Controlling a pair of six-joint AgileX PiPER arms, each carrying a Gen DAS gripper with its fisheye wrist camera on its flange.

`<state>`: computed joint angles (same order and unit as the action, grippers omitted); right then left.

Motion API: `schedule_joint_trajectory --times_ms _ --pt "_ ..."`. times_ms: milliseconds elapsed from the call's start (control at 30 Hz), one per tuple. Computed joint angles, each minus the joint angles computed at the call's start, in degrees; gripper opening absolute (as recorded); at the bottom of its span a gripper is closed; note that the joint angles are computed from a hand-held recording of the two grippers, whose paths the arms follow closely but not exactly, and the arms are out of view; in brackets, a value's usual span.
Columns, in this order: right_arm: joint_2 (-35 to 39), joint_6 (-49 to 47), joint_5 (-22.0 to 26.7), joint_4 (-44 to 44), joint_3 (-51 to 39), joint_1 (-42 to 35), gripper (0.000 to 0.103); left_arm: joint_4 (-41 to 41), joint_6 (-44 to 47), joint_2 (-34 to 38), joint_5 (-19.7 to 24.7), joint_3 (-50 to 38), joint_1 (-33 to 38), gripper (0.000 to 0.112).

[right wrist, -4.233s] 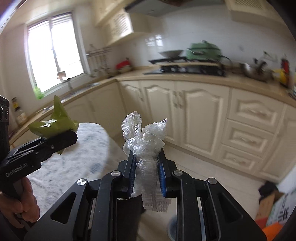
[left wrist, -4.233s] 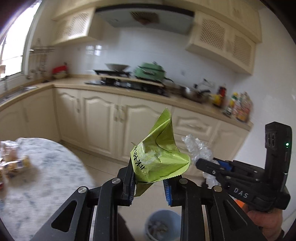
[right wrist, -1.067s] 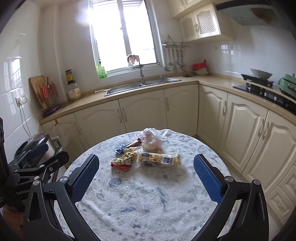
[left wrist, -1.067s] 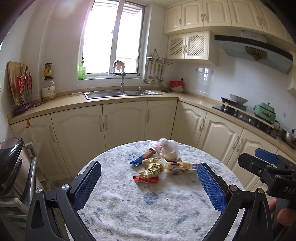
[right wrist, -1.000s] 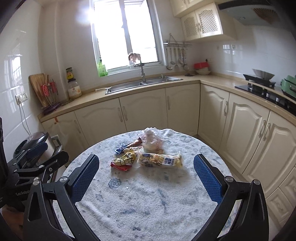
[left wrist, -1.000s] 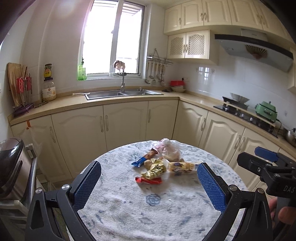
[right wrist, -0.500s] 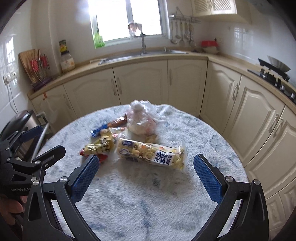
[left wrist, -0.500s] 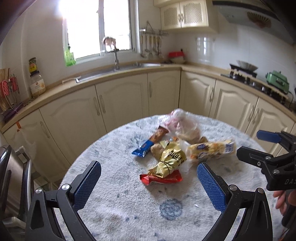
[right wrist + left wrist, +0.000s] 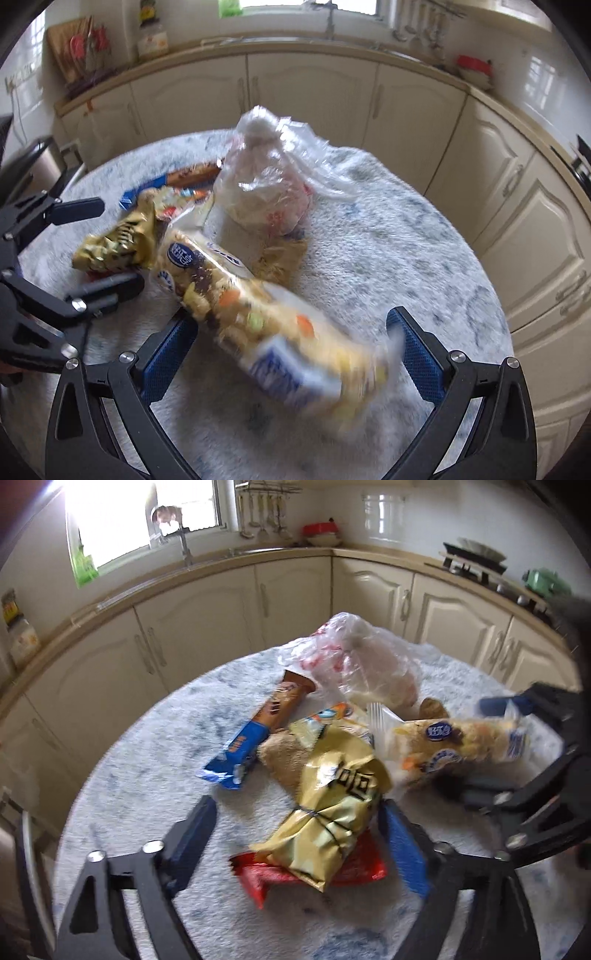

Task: Collect trash
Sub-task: 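Grasp the cereal bar packet with the right tool while the left tool grasps the gold chip bag, then lift the packet and chip bag and carry them over the blue bin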

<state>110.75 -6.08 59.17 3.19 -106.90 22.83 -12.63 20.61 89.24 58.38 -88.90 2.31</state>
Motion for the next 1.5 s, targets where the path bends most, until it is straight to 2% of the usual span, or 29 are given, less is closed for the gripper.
schedule_joint_trajectory --times_ms 33,67,133,200,233,267,367,633,933,1067,1200,1500 --pt "0.54 -1.24 0.0 1.34 -0.29 -0.29 0.101 -1.88 0.75 1.88 1.48 -1.74 0.61 0.058" --pt "0.59 -2.52 -0.53 4.18 -0.09 -0.99 0.095 -1.7 0.63 2.53 0.67 -2.15 0.36 0.056" --pt "-0.57 -2.33 -1.42 4.46 1.28 -0.89 0.077 -1.28 1.07 3.47 0.02 -2.83 -0.37 0.047" --pt "-1.72 -2.31 -1.03 6.9 2.16 -1.55 0.045 -2.5 1.49 4.94 0.5 -4.43 -0.3 0.036" --pt "-2.65 -2.03 -1.15 7.49 3.25 -1.63 0.038 -3.12 1.55 5.67 0.7 -5.25 -0.12 0.035" --pt "-3.79 -1.12 -1.59 6.63 4.71 -1.24 0.036 -4.14 1.76 6.0 1.14 -5.65 0.2 0.034" --pt "-7.28 -0.69 -2.67 7.71 9.37 -0.95 0.034 -7.03 2.03 6.9 2.12 -6.56 1.6 0.034" --pt "-17.35 0.79 -7.47 14.9 22.47 -0.71 0.034 -12.48 2.91 2.75 -0.92 -0.54 4.33 0.034" --pt "-28.44 4.67 -11.79 18.62 32.24 -1.39 0.034 -20.3 9.16 -11.28 -7.01 15.32 8.81 0.034" --pt "-33.5 7.46 -11.69 17.2 34.28 -1.59 0.034 -22.97 11.15 -15.52 -7.6 18.79 8.98 0.034" --pt "-39.0 10.53 -10.67 15.02 36.02 -2.23 0.034 -23.57 11.74 -19.79 -8.44 22.11 5.9 0.034" --pt "-53.14 12.28 -4.19 13.2 38.37 -9.61 0.034 -17.42 2.32 -28.94 -10.56 24.85 -7.41 0.034"
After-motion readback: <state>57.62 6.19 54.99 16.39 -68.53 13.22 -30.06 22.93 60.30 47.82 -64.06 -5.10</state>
